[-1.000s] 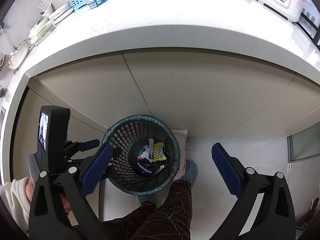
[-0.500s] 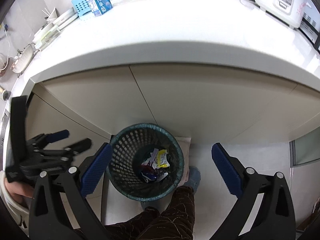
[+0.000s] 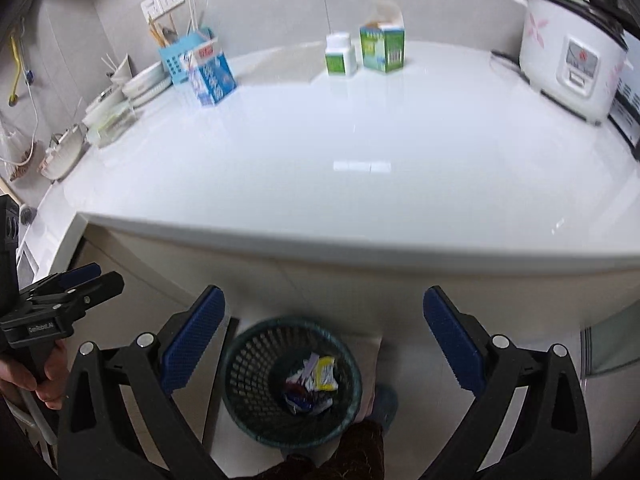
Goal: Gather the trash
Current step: 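Raise both tools back over the counter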
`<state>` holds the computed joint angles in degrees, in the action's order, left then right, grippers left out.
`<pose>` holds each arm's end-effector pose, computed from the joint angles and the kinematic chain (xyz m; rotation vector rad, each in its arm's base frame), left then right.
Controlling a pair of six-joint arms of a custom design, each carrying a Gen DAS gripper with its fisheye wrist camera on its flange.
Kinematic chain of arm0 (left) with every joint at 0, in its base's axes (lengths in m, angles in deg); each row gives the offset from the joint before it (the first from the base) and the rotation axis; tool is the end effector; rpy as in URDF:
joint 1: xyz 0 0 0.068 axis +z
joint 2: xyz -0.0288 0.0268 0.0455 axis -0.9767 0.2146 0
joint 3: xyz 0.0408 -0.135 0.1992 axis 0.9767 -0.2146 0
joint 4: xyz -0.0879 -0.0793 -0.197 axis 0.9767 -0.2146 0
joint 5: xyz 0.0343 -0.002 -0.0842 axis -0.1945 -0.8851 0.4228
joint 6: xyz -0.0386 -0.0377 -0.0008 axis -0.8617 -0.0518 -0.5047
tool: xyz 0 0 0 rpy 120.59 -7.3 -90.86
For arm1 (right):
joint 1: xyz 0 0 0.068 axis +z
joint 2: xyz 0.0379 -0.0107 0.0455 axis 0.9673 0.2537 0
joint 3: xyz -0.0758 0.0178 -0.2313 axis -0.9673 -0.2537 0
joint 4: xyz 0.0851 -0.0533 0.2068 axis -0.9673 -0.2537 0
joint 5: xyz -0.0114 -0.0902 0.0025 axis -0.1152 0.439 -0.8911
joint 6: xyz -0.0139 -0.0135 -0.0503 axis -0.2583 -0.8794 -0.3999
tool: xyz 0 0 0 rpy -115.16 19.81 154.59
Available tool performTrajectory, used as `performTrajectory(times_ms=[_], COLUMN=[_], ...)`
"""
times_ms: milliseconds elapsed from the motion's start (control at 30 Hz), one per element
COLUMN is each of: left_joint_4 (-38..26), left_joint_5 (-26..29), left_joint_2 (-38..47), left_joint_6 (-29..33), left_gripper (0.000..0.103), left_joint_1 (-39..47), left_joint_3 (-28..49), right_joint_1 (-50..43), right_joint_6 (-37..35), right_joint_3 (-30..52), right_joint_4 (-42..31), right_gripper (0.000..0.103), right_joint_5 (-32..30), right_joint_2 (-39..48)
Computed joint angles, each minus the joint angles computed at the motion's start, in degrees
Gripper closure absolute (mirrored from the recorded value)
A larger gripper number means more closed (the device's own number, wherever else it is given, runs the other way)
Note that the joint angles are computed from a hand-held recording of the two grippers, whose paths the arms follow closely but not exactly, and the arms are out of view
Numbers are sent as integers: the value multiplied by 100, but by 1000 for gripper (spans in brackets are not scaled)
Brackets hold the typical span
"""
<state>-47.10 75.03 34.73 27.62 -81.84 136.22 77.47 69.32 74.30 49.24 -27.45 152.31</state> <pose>0.2957 -0.0334 0.1983 0.3609 2.5705 -0.4160 0.2238 0.0080 0.2161 0.2802 2.5313 0.0972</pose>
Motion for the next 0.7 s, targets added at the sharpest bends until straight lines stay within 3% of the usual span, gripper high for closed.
performTrajectory(times_ms=[300,433,700], left_joint_4=[-453,-961,-1676], left_joint_5=[-203,-315,-599], left_joint_2=[827,1401,2807], left_joint_6=[-382,-284,-509], left_gripper=[6,6,6], left_joint_1=[-308,-319,-438], left_joint_3=[1769,2899,5334], right_joint_1=[-903,-1083,-1696], right_joint_6=[-695,-773,-1009], right_joint_3=[1373,2036,3747], right_joint_4=[-49,-97,-279], right_gripper=[7,8,8], right_joint_5=[-401,-193,-491], right_joint_2=[900,1251,2403])
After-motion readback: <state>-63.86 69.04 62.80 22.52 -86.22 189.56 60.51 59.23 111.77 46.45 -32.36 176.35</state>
